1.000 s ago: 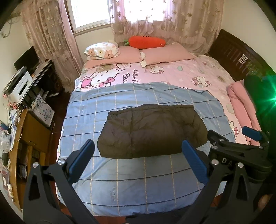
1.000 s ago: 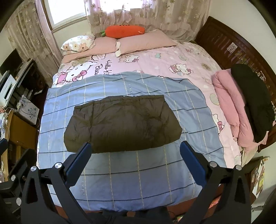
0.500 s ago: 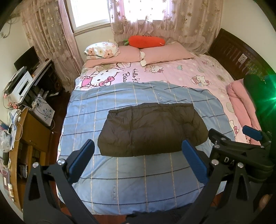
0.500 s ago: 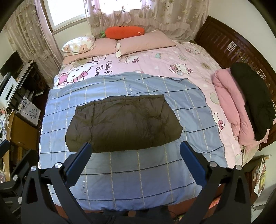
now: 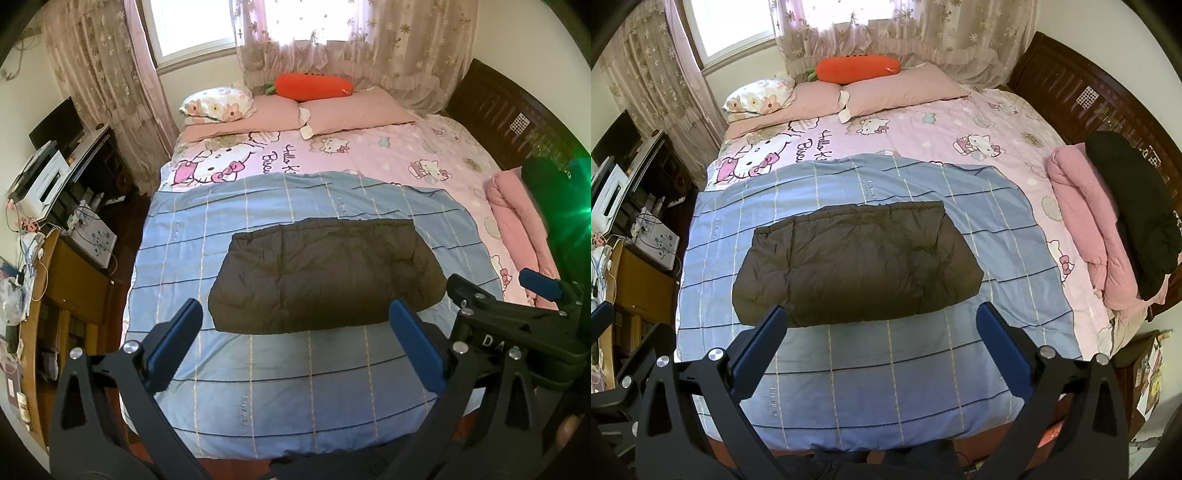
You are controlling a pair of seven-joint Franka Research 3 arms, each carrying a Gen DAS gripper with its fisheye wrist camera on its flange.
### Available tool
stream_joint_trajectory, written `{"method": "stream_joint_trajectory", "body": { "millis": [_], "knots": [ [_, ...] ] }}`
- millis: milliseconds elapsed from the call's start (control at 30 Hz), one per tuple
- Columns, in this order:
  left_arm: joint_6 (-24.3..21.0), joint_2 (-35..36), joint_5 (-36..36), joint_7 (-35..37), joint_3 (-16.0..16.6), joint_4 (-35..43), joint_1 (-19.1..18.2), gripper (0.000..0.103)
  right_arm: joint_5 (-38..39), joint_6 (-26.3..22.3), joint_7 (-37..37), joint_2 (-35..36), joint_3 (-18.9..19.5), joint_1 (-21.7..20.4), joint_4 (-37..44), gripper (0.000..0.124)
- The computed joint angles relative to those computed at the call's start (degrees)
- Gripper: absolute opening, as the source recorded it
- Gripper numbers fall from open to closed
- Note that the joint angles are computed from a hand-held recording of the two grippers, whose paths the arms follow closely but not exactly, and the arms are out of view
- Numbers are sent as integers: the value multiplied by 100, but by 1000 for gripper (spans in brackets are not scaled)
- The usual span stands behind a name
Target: Fold large clothes
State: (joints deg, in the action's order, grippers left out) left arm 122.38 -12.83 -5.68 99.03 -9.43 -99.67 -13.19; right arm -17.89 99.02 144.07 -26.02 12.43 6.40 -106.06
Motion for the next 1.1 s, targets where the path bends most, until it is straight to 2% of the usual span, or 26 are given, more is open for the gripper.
{"method": "stream_joint_trajectory", "body": {
  "millis": [167,1100],
  "knots": [
    [-14,-138,-91,116,59,-189,-6,101,-1,-3,19,-3,2,4,-2,102],
    [-138,-108,-206,341,91,-155,34,101,-82,-64,148,2,53,53,-7,102]
  ]
}}
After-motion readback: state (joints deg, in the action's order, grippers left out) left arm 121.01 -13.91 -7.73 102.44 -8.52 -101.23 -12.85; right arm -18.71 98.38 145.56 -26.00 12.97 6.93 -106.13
